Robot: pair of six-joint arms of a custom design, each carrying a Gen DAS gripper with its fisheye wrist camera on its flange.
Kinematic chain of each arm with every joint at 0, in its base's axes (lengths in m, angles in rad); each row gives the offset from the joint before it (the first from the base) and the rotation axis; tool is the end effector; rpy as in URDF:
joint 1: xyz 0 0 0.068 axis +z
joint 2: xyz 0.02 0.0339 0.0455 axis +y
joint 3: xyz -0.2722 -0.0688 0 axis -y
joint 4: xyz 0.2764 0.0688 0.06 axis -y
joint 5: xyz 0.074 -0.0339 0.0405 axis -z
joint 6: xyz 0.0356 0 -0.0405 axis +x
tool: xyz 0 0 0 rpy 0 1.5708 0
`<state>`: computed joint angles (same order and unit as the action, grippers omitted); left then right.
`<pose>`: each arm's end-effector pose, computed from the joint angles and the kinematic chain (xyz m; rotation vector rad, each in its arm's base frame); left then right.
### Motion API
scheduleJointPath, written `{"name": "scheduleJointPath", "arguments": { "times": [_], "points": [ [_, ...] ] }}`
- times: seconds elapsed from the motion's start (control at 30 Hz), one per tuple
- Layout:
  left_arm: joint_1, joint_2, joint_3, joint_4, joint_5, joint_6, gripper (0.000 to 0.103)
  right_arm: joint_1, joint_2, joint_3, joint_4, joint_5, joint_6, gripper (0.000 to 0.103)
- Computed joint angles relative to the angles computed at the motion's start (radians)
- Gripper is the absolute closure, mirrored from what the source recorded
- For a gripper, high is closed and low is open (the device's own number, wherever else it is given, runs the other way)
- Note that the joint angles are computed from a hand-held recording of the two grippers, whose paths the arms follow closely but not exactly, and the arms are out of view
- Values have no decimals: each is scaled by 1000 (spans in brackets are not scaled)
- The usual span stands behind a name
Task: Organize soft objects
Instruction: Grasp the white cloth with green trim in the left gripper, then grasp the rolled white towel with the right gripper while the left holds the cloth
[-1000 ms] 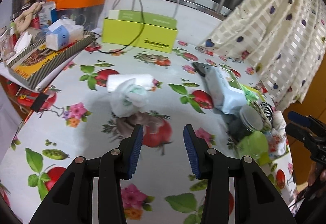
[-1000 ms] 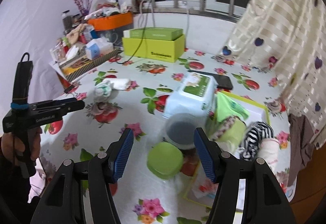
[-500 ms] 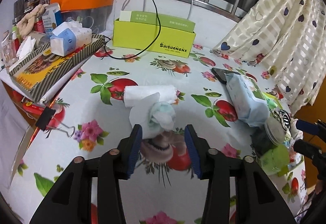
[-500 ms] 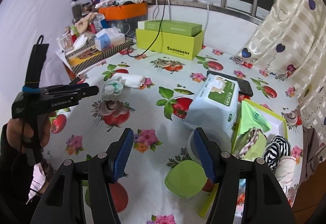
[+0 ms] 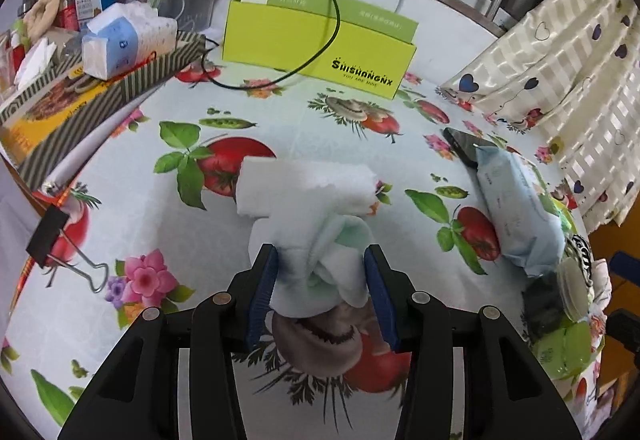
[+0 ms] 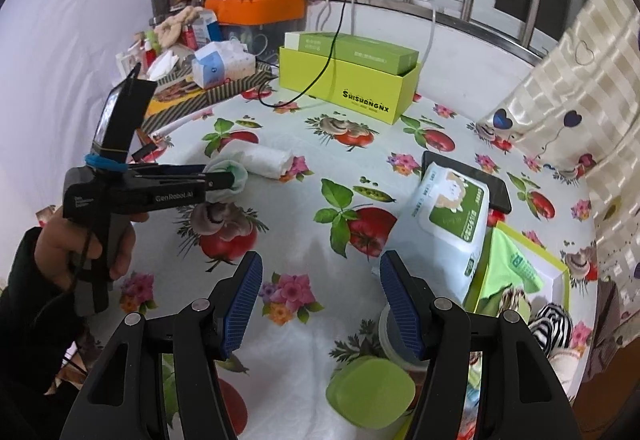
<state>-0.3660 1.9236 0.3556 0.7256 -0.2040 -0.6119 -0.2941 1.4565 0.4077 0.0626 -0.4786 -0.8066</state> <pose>0.2335 -0.0818 0.0115 -0.3871 2.3696 -0.2128 0.2316 -0.0530 0.0862 -0.7792 2.2782 0.1214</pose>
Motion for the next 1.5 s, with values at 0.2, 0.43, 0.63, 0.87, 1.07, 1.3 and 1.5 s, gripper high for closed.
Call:
{"name": "scheduleJointPath", "arguments": {
  "times": [0.2, 0.43, 0.63, 0.87, 1.07, 1.3, 1.5],
  "points": [
    [-6, 24, -13, 51, -19, 15, 64, 90, 42, 49, 13, 63, 13, 42],
    [-2, -13, -86, 107, -26, 1, 71, 203, 152, 176, -38, 113, 13, 42],
    [4, -65, -151, 130, -40, -5, 71, 323, 312, 370, -143, 132, 3, 42],
    [43, -84, -187, 146, -37, -3, 71, 465, 521, 553, -175, 243, -48, 42],
    [91, -62, -197, 177, -7, 5, 71, 545, 647, 671, -204, 310, -96, 42],
    [126, -21, -192, 210, 26, 10, 71, 589, 812, 858, -304, 339, -94, 42],
    [127, -12, -187, 215, 29, 12, 71, 592, 897, 957, -372, 352, -42, 50]
  ]
}}
